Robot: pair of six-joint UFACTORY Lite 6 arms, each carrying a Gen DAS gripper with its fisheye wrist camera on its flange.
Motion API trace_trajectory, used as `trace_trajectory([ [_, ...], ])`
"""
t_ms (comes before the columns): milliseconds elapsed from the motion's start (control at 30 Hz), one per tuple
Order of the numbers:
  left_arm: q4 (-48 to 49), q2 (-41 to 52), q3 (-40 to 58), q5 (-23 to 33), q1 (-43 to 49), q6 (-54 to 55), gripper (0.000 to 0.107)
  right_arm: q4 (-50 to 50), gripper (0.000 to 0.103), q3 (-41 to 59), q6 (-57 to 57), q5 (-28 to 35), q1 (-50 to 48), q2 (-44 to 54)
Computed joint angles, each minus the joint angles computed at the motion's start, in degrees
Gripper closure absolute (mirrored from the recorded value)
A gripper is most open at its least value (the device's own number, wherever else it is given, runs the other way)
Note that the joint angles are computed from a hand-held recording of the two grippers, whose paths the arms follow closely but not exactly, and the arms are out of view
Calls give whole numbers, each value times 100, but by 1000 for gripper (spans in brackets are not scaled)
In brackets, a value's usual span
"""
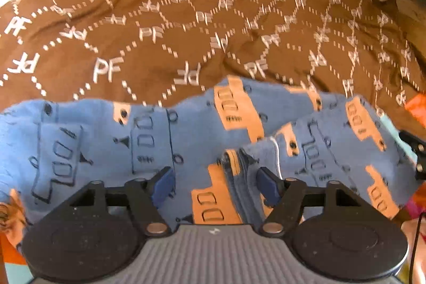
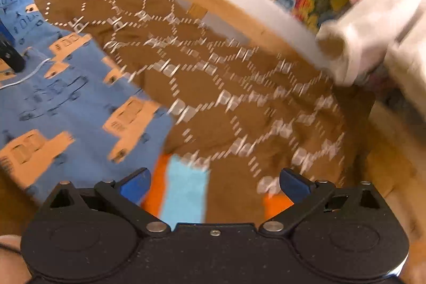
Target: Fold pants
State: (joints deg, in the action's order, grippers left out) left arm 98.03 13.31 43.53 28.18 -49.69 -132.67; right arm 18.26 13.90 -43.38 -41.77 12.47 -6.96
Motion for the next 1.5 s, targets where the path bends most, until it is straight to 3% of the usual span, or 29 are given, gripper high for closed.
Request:
trace_trajectory([
  [100, 246, 258, 78, 466, -158, -130, 26, -877, 1, 663, 515, 187, -195, 424],
  [167, 432, 485, 111, 494, -107, -246, 23, -1305, 1, 1178, 753, 189, -159, 966],
  [333, 649, 456, -6, 452, -9, -412, 21, -193, 1, 2464, -372, 70, 202, 2621],
  [467, 657, 193, -197, 304, 62, -550, 19, -453, 1, 1936, 78, -33, 70, 2078],
  [567, -234, -161, -265, 346, -57, 183, 17, -493, 1, 1132, 328, 117, 285, 1088],
  [667, -1034, -656, -373, 521, -236, 807, 13, -679, 1, 437, 896, 653, 691, 30],
  [767, -2089, -1295, -627, 1384, -802, 1108, 7, -681, 1, 91, 1147, 1138, 1400, -606],
  [833, -2553, -1884, -1042, 1924, -1210, 700, 4, -778, 1, 64, 1217, 1196, 1883, -677],
  [1000, -3289, -3587, -2246, 2127, -1169, -291, 4, 271, 1, 476, 381, 1029, 3002, -79],
  [1133, -2719, -4764, -3144, 2105, -939, -1089, 4, 640, 1, 696, 252, 1090, 3275, 170],
  [1267, -2019, -4605, -3225, 2299, -721, -1789, 7, 596, 1, 820, 364, 1151, 3172, 366],
  [1467, -1679, -4129, -3045, 2178, -168, -2249, 23, 565, 1, 896, 649, 1103, 3184, 568],
  [1500, -1650, -4090, -3029, 2187, -133, -2263, 30, 516, 1, 909, 675, 1096, 3170, 592],
])
